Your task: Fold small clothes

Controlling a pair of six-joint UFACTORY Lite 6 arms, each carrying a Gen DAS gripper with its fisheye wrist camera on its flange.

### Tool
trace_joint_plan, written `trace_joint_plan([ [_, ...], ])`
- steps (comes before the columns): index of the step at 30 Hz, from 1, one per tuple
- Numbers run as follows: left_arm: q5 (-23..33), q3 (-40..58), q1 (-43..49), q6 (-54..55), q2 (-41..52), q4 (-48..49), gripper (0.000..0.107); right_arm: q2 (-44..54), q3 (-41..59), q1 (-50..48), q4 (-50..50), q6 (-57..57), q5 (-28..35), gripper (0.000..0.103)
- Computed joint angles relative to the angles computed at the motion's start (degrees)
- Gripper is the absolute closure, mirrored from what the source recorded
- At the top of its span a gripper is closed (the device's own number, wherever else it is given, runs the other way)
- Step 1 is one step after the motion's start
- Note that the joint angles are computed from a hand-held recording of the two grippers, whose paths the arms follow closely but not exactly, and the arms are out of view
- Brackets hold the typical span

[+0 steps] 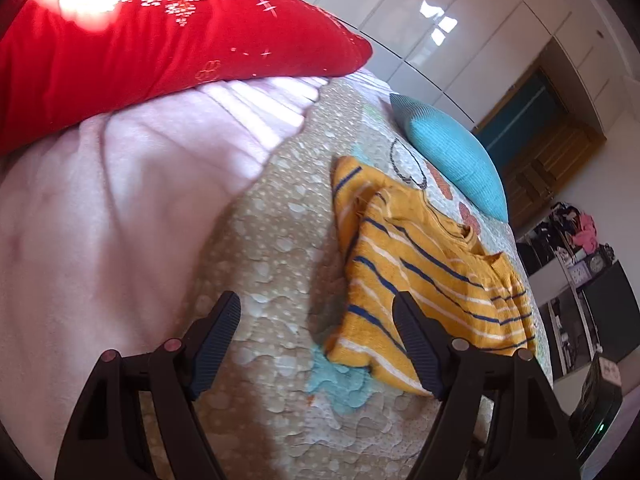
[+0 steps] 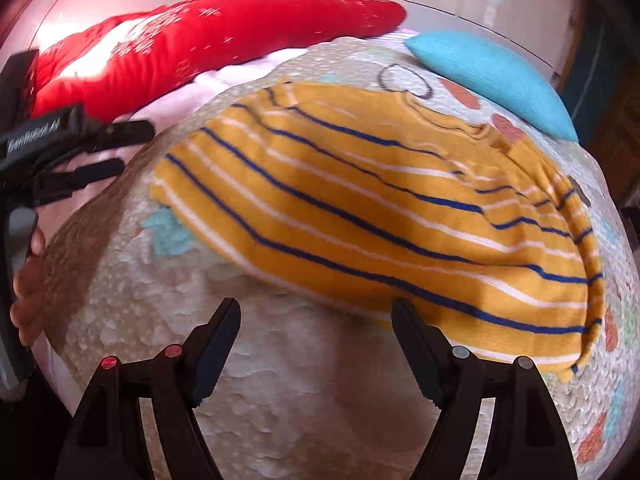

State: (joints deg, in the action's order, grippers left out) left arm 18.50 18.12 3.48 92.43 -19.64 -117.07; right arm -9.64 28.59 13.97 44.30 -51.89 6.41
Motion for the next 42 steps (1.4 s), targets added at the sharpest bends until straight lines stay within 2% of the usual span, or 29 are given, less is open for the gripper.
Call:
trace_joint_plan([
  [3, -0.85, 2.28, -7.2, 11.87, 5.19, -13.1, 0.03, 1.05, 2.33, -12.39, 15.25, -17.74, 4.81, 0.021],
  [5, -0.6, 5.19, -9.54, 16.15, 11.87, -18.06, 0.03, 3.53, 4.71, -19.43, 20.77, -25.04, 6.15, 0.021],
  [7, -0.88, 8.47, -9.61, 16.25, 18.51, -18.76, 0.03, 6.27, 7.46, -26.49, 21.78, -27.09, 7.29, 0.021],
  [9, 0.02, 7.57, -9.17, 17.39, 17.57, -19.84, 0.03, 9.23, 10.87, -34.81, 24.39, -30.65, 11.14, 0.021],
  [12, 1.25, 6.52, -8.08, 15.82, 16.72, -17.57, 0.03, 15.9, 18.46, -46.02, 23.42, -28.5, 18.47, 0.021],
  [14, 1.07, 6.37, -8.36, 16.46, 16.5, -18.55, 0.03, 18.19, 22.44, -49.09, 20.23, -23.55, 18.94, 0.021],
  [16, 0.08, 5.92, -9.37, 19.86, 15.95, -22.16, 0.03, 16.95, 23.36, -51.25, 22.42, -26.23, 22.83, 0.021],
  [21, -3.81, 5.83, -15.09, 40.11, 15.57, -44.63, 0.03, 11.25, 21.94, -46.95, 27.35, -31.91, 28.67, 0.021],
  [23, -4.13, 5.8, -16.03, 44.54, 15.58, -49.42, 0.03, 15.49, 25.72, -42.06, 24.89, -28.98, 30.91, 0.021],
  [26, -2.89, 5.29, -15.5, 43.89, 15.67, -48.55, 0.03, 24.75, 34.6, -34.2, 17.51, -19.02, 27.47, 0.021],
  [31, -1.2, 4.74, -14.75, 41.83, 15.91, -45.77, 0.027, 45.21, 57.95, -28.74, -9.14, 10.96, 15.8, 0.021],
  [34, -1.2, 5.15, -14.84, 41.85, 16.49, -45.54, 0.025, 55.76, 71.2, -30.31, -26.85, 28.95, 15.42, 0.02],
  [35, -1.32, 5.4, -14.92, 42.03, 16.75, -45.61, 0.024, 59.18, 76.48, -30.86, -31.47, 34.72, 18.11, 0.016],
  [37, -1.82, 6.05, -15.29, 42.88, 17.27, -46.38, 0.023, 64.42, 84.77, -32.42, -33.51, 39.07, 22.59, 0.01],
  [39, -2.46, 6.39, -15.64, 43.69, 17.37, -47.26, 0.023, 66.73, 88.49, -34.13, -29.68, 37.19, 25.24, 0.01],
  [42, -2.61, 6.43, -15.57, 43.32, 17.3, -46.86, 0.023, 62.8, 84.8, -33.18, -31.55, 37.55, 23.15, 0.01],
])
